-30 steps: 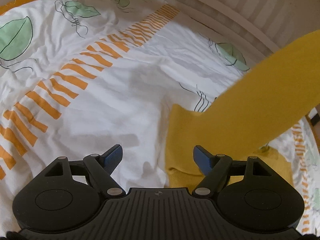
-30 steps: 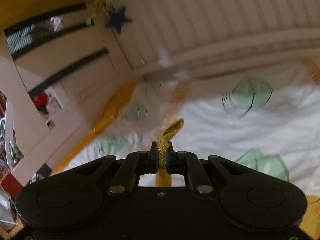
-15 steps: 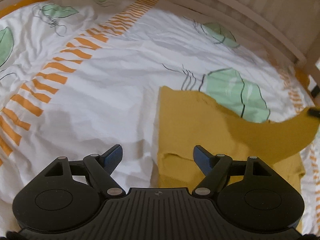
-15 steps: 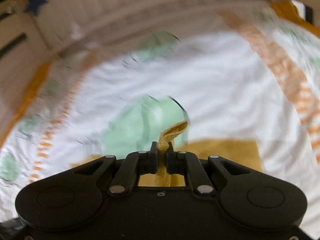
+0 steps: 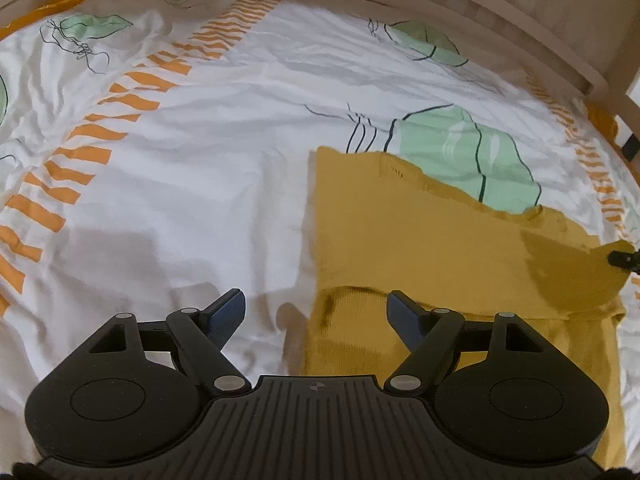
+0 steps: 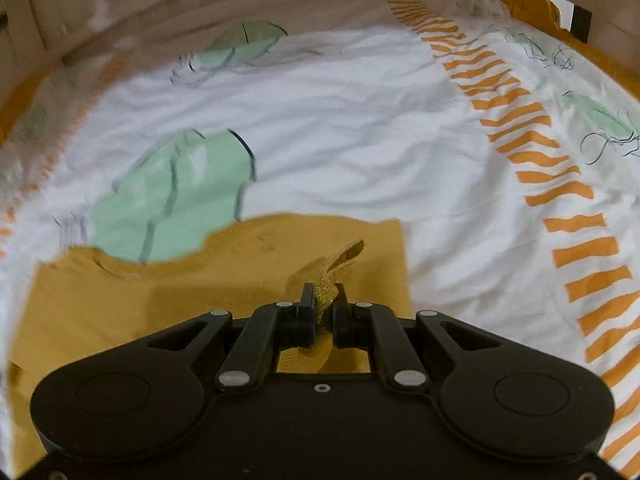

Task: Fold small clothes

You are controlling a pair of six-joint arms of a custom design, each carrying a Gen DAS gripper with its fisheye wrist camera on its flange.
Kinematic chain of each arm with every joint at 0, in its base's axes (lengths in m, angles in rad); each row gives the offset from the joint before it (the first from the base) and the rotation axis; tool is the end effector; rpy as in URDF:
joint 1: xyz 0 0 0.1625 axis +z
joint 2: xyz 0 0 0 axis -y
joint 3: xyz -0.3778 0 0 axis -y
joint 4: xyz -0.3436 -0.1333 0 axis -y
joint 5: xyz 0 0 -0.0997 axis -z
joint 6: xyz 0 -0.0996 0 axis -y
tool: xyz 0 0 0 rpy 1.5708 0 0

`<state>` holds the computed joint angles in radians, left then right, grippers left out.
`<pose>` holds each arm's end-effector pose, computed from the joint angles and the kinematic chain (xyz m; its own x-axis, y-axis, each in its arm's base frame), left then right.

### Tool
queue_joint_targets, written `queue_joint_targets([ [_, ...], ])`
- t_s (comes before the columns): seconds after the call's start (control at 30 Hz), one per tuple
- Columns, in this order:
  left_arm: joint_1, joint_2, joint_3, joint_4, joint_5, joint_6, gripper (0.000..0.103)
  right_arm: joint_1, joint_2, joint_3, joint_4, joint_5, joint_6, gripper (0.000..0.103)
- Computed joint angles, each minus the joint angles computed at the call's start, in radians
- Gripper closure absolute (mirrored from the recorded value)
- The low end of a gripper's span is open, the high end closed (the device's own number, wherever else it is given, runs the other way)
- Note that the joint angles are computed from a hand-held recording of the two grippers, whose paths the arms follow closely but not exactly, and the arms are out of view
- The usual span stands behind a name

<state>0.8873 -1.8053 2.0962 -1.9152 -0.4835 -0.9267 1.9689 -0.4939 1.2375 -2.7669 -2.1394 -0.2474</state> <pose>-0.0451 -0.4061 0.3905 -0.7387 -0.4649 -0.4881 0.0665 0.6703 -0.7391 0.3494 -0.6254 0.0771 -0.7562 -0.3093 0.5766 -0.5506 0.7769 -0.3053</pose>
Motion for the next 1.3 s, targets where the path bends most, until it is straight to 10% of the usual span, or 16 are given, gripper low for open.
queue_joint_targets([
  [0.8,0.034,-0.013,-0.012,0.019,0.006,-0.034,0.026,-0.036,-0.055,0.154,-0.262,-0.016,-0.053,0.066],
  [1.3,0.029,-0.007,-0.009,-0.001,-0.002,-0.020,0.026,-0.090,-0.154,0.195,-0.082,0.357,0.108,0.062],
])
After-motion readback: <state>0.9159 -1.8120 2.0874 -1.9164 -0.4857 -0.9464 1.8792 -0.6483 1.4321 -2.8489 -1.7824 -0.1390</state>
